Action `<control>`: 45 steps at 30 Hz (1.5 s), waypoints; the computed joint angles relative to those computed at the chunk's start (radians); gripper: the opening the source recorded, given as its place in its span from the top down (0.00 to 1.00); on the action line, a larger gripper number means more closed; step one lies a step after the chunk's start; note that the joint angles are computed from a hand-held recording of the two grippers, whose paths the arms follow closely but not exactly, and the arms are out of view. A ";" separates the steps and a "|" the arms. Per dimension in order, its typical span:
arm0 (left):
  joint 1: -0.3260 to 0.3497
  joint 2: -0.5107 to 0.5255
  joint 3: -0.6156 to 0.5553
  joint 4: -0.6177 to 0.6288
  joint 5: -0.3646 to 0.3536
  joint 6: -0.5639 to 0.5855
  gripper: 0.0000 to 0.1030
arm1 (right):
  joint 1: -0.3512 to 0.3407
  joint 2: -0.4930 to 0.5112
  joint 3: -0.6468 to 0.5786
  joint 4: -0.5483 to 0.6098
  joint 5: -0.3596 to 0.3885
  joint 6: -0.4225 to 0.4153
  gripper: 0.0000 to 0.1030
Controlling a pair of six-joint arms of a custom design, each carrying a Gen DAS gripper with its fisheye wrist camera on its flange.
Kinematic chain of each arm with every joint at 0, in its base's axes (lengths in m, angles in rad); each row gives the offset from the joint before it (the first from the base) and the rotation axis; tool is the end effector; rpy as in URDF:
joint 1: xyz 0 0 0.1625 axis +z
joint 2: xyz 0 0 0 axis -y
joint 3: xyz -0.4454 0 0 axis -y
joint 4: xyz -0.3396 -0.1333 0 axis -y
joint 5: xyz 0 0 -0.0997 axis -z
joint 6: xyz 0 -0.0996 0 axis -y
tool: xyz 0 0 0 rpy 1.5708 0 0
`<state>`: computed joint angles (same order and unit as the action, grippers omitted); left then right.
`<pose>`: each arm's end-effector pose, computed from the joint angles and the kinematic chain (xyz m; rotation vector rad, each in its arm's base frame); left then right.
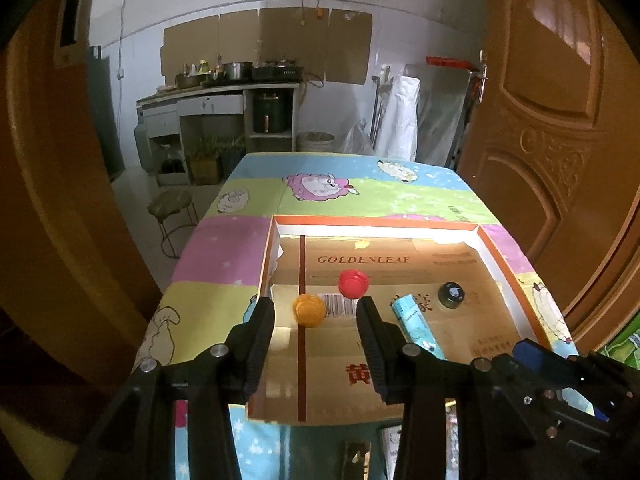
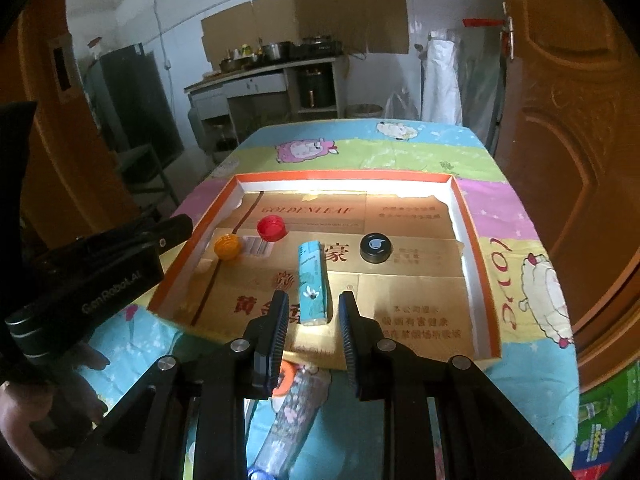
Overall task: Organize rigid objects
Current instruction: 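Release the orange cap into the tray with the left tool while the right tool lowers the teal box, then move both tools back from the tray toward the items on the table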
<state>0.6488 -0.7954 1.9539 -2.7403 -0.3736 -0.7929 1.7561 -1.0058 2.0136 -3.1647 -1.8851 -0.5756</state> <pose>-0.3000 -0.5112 0.1342 0.1291 2.1204 -1.1033 0.2030 -0.5268 0.2277 0.8631 -2.4980 0.7003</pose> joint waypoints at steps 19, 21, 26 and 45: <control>-0.103 -0.088 0.105 0.128 0.005 -0.180 0.59 | 0.013 -0.121 0.136 -0.060 0.004 0.011 0.74; -0.109 -0.091 0.115 0.123 -0.003 -0.183 0.59 | 0.014 -0.128 0.148 -0.066 0.001 0.013 0.74; -0.123 -0.095 0.146 0.129 -0.030 -0.216 0.59 | 0.015 -0.140 0.176 -0.079 -0.004 0.017 0.74; -0.080 -0.024 0.217 -0.064 -0.207 -0.114 0.59 | -0.011 -0.096 0.217 -0.072 -0.035 0.050 0.74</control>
<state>0.5691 -0.8199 2.1705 -2.8046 -0.5808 -0.9066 1.7452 -1.1020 2.2305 -3.2370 -1.9202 -0.5254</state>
